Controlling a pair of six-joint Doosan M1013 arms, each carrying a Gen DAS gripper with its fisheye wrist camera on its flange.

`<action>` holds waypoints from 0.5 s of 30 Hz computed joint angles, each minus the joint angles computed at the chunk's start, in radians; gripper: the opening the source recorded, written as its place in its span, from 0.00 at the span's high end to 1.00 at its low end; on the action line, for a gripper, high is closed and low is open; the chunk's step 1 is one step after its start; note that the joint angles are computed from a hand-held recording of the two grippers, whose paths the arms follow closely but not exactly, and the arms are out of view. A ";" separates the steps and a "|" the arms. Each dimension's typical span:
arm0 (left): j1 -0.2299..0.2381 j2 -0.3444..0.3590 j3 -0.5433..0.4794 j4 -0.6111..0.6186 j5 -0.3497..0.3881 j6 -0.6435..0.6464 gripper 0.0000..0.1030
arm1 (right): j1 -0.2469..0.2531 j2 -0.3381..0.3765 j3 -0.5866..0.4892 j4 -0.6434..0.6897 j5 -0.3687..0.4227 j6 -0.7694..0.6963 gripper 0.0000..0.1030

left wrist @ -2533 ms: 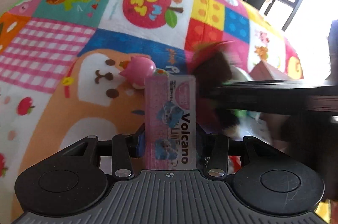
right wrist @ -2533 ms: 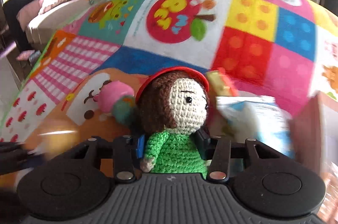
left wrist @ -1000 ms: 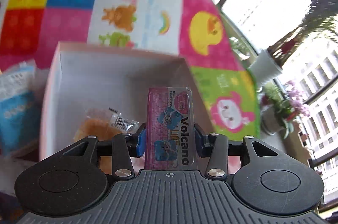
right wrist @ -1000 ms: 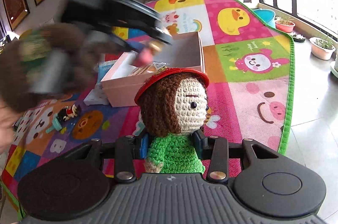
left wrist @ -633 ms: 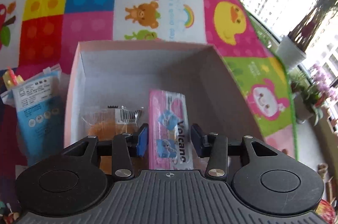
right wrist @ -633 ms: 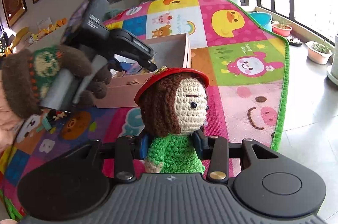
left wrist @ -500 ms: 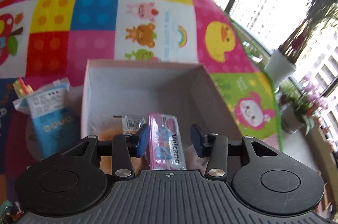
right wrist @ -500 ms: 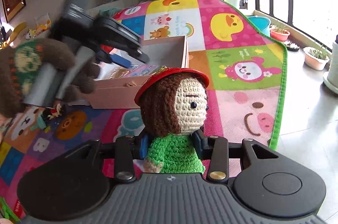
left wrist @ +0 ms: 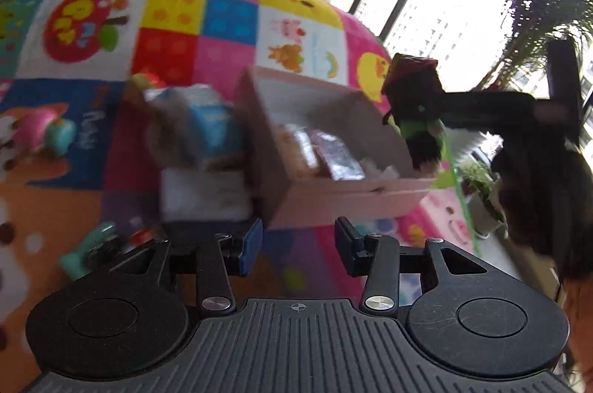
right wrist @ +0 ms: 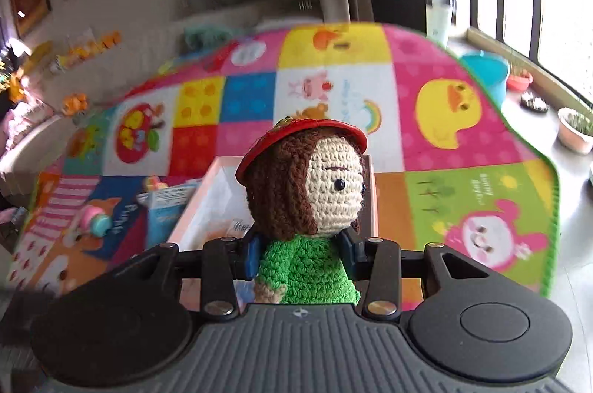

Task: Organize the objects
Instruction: 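Grasp the teal toy with the left gripper while the right grasps the keychain figure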

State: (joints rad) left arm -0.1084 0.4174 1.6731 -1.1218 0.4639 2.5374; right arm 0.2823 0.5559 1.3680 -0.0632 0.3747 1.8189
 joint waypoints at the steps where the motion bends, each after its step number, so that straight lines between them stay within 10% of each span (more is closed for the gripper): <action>1: 0.007 -0.007 0.015 0.008 -0.017 0.004 0.54 | 0.006 0.028 -0.043 -0.052 0.056 0.049 0.61; 8: 0.060 -0.021 0.063 0.045 -0.087 -0.032 0.54 | 0.046 0.124 -0.146 -0.243 0.266 0.215 0.61; 15: 0.089 -0.032 0.092 -0.021 -0.102 0.046 0.54 | 0.040 0.024 -0.028 -0.290 0.141 0.286 0.42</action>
State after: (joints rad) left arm -0.0194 0.3855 1.7655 -1.1428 0.3615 2.5838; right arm 0.3222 0.5800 1.3397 -0.3536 0.5153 2.1049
